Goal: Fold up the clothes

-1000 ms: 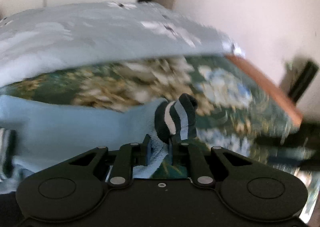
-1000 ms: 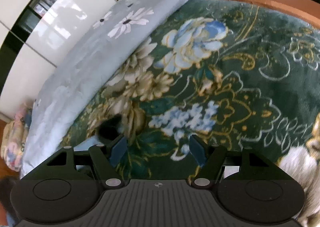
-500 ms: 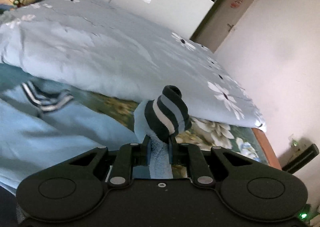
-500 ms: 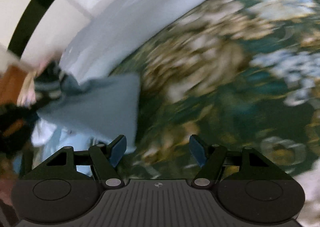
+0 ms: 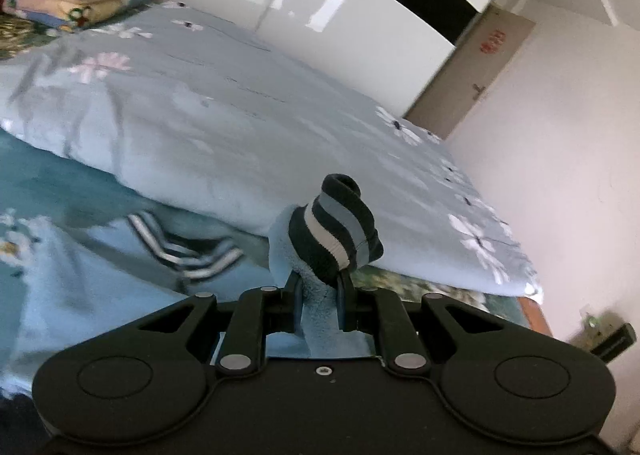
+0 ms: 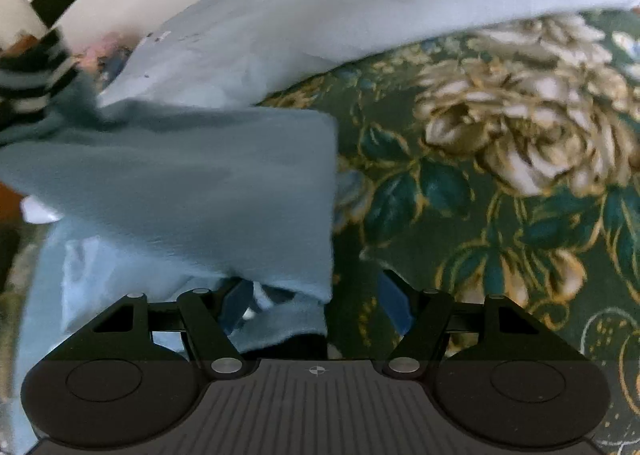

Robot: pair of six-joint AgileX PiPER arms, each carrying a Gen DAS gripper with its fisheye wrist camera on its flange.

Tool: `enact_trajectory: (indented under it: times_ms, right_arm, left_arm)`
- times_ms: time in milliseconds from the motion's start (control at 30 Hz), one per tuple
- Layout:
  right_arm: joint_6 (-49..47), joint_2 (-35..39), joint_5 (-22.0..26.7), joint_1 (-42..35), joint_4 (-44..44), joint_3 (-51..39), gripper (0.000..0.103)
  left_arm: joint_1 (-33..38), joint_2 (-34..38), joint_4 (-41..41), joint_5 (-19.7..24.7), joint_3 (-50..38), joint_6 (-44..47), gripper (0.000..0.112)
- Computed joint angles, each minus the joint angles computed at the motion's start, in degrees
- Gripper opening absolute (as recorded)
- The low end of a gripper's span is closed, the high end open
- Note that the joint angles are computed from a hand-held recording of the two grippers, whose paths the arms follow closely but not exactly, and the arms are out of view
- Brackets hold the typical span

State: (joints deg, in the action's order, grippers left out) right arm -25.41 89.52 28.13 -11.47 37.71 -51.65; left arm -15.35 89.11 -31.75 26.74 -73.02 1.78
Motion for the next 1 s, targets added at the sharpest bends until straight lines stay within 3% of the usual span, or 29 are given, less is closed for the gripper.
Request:
enact_trajectory:
  times_ms: [67, 133, 233, 467, 633, 900, 1000]
  right_arm:
    - [5.6, 0.1, -1.7, 2.4, -5.0, -0.6, 0.064]
    - [7.8, 0.2, -2.1, 3.9, -6.7, -1.1, 0.035]
    - [13.8, -0.1, -1.1, 7.1, -12.9, -2.7, 0.022]
    - [30.3, -3.1, -3.6, 15.3, -32.2, -2.8, 0.019]
    - [40.8, -0.7, -1.9, 18.5, -43.2, -4.0, 0.020]
    - [44.4, -0.4, 1.1, 20.4, -47.5, -4.6, 0.025]
    - [44.8, -0.5, 1.7, 21.0, -48.5, -4.7, 0.026]
  left_arm:
    - [3.1, -0.6, -1.8, 1.5, 1.1, 2.5, 0.014]
    - [5.9, -1.1, -3.5, 3.1, 2.2, 5.2, 0.014]
    - [9.4, -1.8, -5.2, 4.8, 4.1, 8.7, 0.014]
    - [15.8, -3.6, -15.9, 3.6, 10.1, 23.7, 0.015]
    - [18.2, -2.0, -18.0, 3.6, 15.3, 26.4, 0.015]
    - [21.0, 0.0, -23.3, 1.9, 22.2, 28.0, 0.020]
    - [22.6, -0.9, -23.7, 3.3, 22.6, 29.9, 0.022]
